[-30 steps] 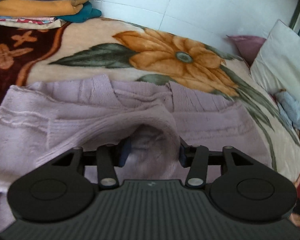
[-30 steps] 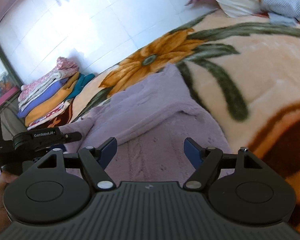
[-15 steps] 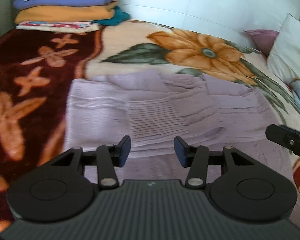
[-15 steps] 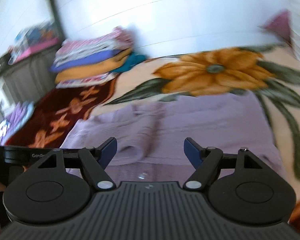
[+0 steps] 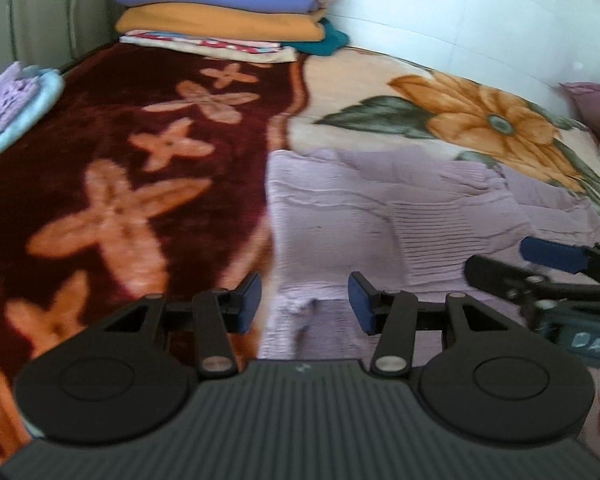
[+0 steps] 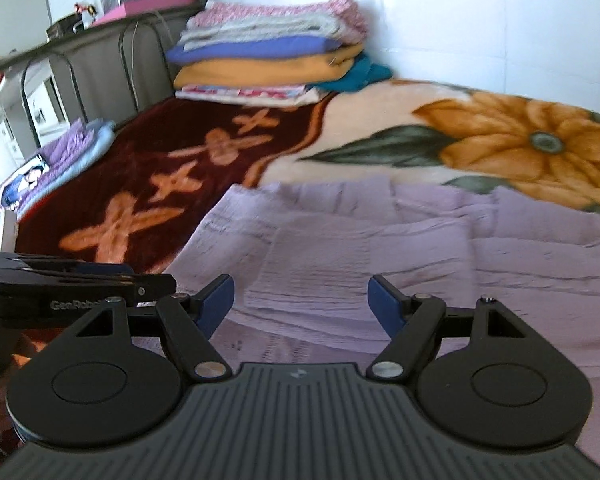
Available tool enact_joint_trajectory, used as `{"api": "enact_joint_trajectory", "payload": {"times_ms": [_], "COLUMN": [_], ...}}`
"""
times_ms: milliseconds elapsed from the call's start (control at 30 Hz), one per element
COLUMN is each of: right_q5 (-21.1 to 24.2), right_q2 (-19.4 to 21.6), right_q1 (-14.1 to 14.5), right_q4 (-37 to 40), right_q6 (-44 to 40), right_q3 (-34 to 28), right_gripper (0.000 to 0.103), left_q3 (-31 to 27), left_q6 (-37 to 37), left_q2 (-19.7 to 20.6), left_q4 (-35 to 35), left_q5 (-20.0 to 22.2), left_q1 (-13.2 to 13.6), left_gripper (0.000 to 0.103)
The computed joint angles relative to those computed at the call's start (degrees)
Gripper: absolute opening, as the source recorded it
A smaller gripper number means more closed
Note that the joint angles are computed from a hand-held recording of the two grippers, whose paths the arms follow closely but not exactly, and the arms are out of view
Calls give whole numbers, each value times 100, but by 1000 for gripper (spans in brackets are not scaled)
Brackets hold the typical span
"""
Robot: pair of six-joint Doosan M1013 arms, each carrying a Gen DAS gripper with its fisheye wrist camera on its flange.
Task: Fold small clothes
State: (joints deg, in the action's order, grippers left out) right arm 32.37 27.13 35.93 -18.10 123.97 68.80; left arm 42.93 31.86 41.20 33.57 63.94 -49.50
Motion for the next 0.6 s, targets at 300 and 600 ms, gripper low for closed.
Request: {"api": "enact_joint_trajectory", "payload": {"times_ms": [300,600], "right_q5": [242,452], "right_q2": [373,422], "right_q1": [122,232], "right_q4": [-438,-1470], "right_q6": [127,598], "right_q3": [-298,-298], "right_gripper": [79,21], "left_q3": [344,439], "left_q6": [-344,-458], "left_q2": [-142,-179], "left_q4": [-73,-68], "left_q5": [-92,-195], "left_q1": [79,86], "left_gripper": [50,50]}}
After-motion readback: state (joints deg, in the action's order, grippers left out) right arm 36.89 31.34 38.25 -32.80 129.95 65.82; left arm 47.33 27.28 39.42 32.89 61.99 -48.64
